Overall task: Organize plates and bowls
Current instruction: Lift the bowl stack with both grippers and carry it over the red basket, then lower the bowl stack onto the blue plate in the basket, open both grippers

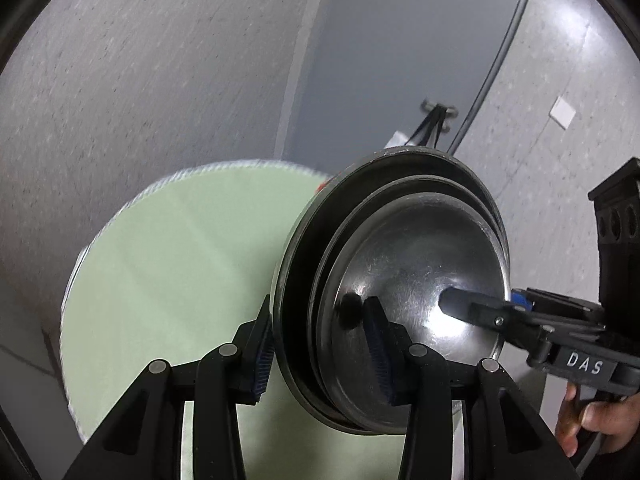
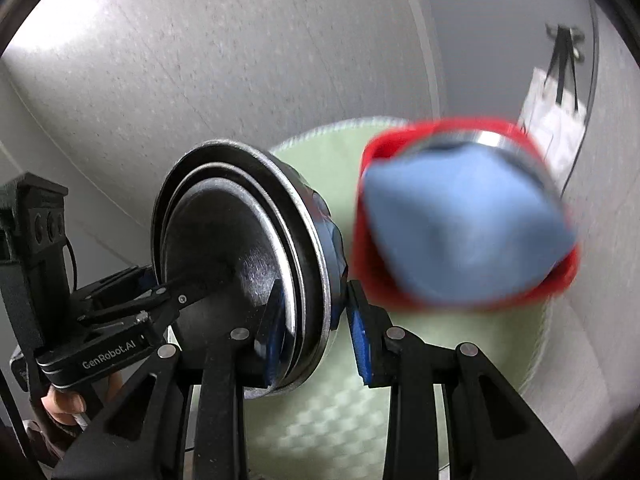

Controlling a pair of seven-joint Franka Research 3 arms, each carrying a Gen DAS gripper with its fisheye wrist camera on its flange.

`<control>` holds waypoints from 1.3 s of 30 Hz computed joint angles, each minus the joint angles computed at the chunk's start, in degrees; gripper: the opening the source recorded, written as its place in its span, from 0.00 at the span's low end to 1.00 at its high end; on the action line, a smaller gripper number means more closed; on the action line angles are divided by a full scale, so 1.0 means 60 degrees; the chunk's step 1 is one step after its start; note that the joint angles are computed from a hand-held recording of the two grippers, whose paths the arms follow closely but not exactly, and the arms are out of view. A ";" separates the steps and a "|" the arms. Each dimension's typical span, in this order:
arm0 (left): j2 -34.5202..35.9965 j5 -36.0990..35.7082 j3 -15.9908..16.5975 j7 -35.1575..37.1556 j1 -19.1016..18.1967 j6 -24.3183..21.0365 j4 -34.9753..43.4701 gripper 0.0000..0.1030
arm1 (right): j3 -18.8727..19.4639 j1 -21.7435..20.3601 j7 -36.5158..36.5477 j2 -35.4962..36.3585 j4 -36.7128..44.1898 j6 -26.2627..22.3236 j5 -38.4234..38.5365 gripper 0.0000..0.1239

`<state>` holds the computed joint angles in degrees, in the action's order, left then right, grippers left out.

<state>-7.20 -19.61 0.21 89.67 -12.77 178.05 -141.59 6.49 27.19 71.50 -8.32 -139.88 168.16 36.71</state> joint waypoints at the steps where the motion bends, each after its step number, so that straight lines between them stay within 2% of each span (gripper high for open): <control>1: 0.0219 0.0536 -0.0305 -0.0505 0.0296 -0.0018 0.0301 0.37 | -0.0230 -0.0087 -0.0339 0.0003 0.0259 -0.0208 0.0052 0.24; 3: 0.0844 0.1623 -0.0792 -0.1504 0.0717 -0.0005 0.1028 0.37 | -0.0381 -0.0351 -0.0525 0.0066 0.0584 -0.0452 -0.0097 0.24; 7: 0.2204 0.2526 -0.1159 -0.2397 0.0943 -0.0229 0.2497 0.37 | -0.0636 -0.1029 -0.0789 0.0563 0.1513 -0.1021 -0.0665 0.24; 10: 0.3669 0.3305 -0.1155 -0.3088 0.0919 -0.0834 0.4115 0.37 | -0.0724 -0.1468 -0.0934 0.1031 0.2114 -0.1531 -0.0758 0.24; 12: 0.4204 0.3606 -0.1298 -0.3337 0.1047 -0.1201 0.4739 0.37 | -0.0726 -0.1715 -0.0991 0.1341 0.2413 -0.1752 -0.0821 0.24; 15: 0.5264 0.3910 -0.1574 -0.3545 0.1286 -0.2136 0.6123 0.37 | -0.0801 -0.2143 -0.1274 0.1870 0.2811 -0.2285 -0.0793 0.24; 24: 0.7381 0.4843 -0.1439 -0.4314 0.0922 -0.4235 0.9290 0.35 | -0.0673 -0.2727 -0.1425 0.2854 0.3413 -0.3116 -0.0988 0.24; 28: 0.8030 0.5200 -0.1294 -0.4667 0.0583 -0.4649 1.0312 0.35 | -0.0630 -0.2760 -0.1369 0.2960 0.3491 -0.3111 -0.1157 0.24; 31: 0.8194 0.5247 -0.1133 -0.4772 0.0286 -0.4486 1.0495 0.38 | -0.0651 -0.2777 -0.1194 0.3097 0.3574 -0.3075 -0.1289 0.25; 32: 0.7956 0.5480 -0.1287 -0.4949 0.0402 -0.4325 1.0064 0.38 | -0.0638 -0.2792 -0.1153 0.3128 0.3593 -0.3073 -0.1268 0.26; 35: 0.7393 0.5617 -0.1276 -0.5160 0.0456 -0.3928 0.9085 0.43 | -0.0598 -0.2842 -0.1047 0.3165 0.3592 -0.2999 -0.1128 0.26; 36: 0.7146 0.5710 -0.1465 -0.5222 0.0663 -0.3802 0.8704 0.46 | -0.0578 -0.2855 -0.1052 0.3126 0.3554 -0.2947 -0.1047 0.26; 37: 0.7153 0.5491 -0.1322 -0.5122 0.0541 -0.3592 0.8657 0.48 | -0.0570 -0.2859 -0.1065 0.3105 0.3532 -0.2895 -0.1023 0.27; 39: 0.6773 0.5453 -0.1549 -0.5045 0.0836 -0.3309 0.8079 0.52 | -0.0527 -0.2891 -0.1190 0.3044 0.3474 -0.2788 -0.0821 0.31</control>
